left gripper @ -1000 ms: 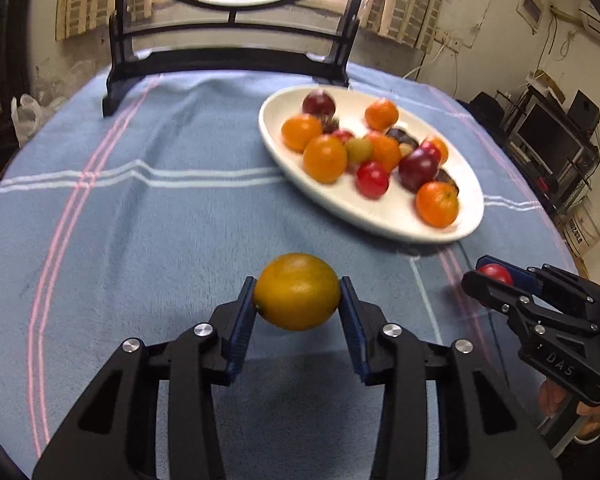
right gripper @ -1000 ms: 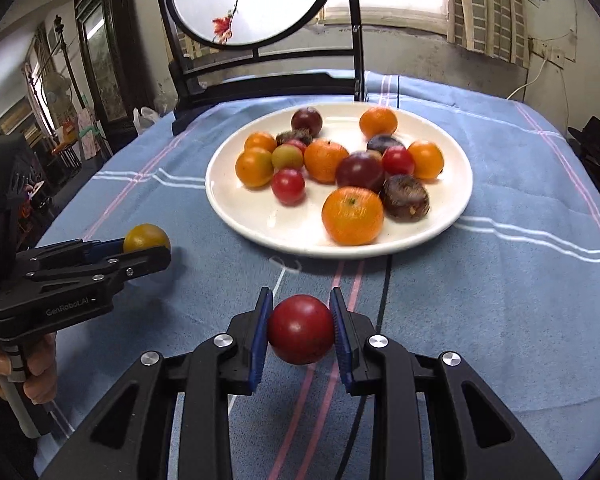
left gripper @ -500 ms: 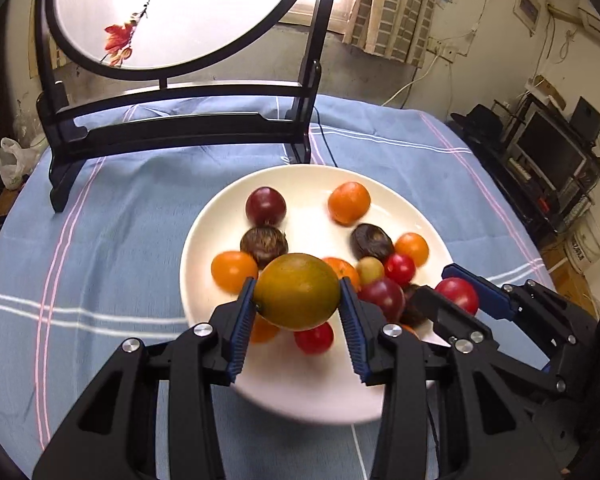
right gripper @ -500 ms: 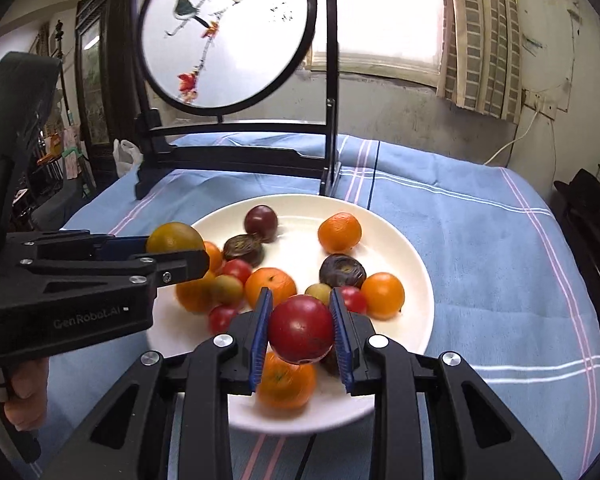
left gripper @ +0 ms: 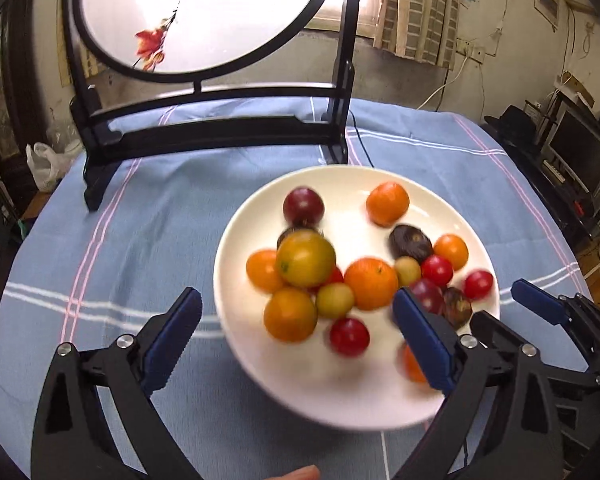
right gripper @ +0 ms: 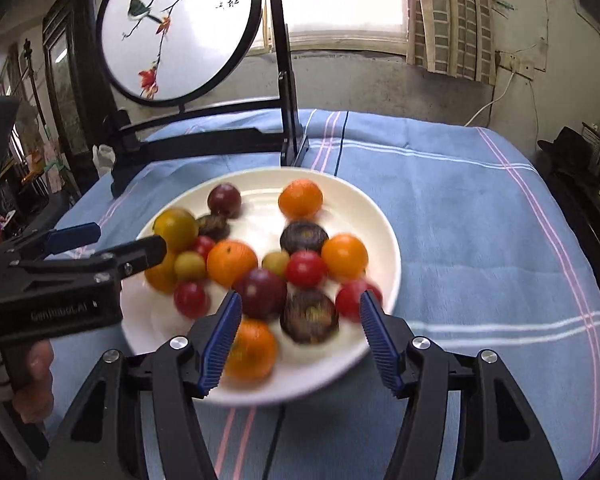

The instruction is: Organize fruits

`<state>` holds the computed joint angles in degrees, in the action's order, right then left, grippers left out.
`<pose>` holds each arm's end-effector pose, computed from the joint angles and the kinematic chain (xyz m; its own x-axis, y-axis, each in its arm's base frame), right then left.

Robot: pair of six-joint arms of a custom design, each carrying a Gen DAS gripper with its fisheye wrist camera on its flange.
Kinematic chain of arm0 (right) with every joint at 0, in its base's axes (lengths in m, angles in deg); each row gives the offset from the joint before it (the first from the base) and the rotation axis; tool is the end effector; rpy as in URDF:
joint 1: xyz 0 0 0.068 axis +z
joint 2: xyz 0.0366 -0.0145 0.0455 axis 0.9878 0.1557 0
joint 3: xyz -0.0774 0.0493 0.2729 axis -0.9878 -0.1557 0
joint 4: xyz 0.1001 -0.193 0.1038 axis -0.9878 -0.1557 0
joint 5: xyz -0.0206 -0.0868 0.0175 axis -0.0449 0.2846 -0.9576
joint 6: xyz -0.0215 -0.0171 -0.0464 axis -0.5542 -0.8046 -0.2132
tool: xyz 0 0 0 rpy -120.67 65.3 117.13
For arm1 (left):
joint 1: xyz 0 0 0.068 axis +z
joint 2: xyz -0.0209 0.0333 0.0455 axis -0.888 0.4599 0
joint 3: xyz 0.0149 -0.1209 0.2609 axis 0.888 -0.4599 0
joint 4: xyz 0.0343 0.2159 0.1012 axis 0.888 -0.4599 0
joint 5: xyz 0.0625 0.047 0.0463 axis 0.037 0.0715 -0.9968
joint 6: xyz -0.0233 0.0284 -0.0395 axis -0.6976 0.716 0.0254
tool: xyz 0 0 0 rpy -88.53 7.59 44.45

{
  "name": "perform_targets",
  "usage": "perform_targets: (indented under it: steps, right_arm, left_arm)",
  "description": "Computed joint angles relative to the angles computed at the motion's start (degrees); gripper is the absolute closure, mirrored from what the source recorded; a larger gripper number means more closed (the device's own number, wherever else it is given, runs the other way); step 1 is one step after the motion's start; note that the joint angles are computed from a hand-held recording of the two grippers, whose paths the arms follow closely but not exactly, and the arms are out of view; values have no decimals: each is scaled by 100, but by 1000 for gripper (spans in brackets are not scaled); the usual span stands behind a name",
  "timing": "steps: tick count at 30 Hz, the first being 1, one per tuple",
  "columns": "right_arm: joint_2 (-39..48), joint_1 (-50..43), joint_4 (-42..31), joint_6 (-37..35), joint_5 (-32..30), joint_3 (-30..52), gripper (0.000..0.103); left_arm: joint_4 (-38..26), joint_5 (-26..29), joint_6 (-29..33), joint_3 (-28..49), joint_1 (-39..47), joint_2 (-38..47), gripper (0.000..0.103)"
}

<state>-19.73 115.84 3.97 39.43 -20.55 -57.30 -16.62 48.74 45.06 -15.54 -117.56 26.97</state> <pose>0.1436 0.0839 0.2240 -0.7158 0.0559 -0.6960 0.0161 0.9978 0.0636 0.2020 -0.2638 0.2390 -0.7325 0.1708 -0.6590 0.2698 0.9616 -0.0507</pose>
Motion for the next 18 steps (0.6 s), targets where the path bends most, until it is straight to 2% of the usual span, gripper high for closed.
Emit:
perform_targets:
  steps: [5,10,12,18]
  right_arm:
    - [-408,1450,-1091,1389,719,-104,39]
    - [-265,3072,-1999,3132,1476,-128,34]
    - [-235,3478,-2215,3674,1533,-168,34]
    - [-12,4460,-2877,5142,1798,-101,18]
  left_arm:
    - [97,-291,-465,-942,-531,-670,8]
    - [-246,-790,-1192,-1555,-1143,-1236,8]
    - [-467,-1001,-1504,-1682,-1350,-1411,8]
    - [-861,-1254,-2142,-1986,-1809,-1834,8]
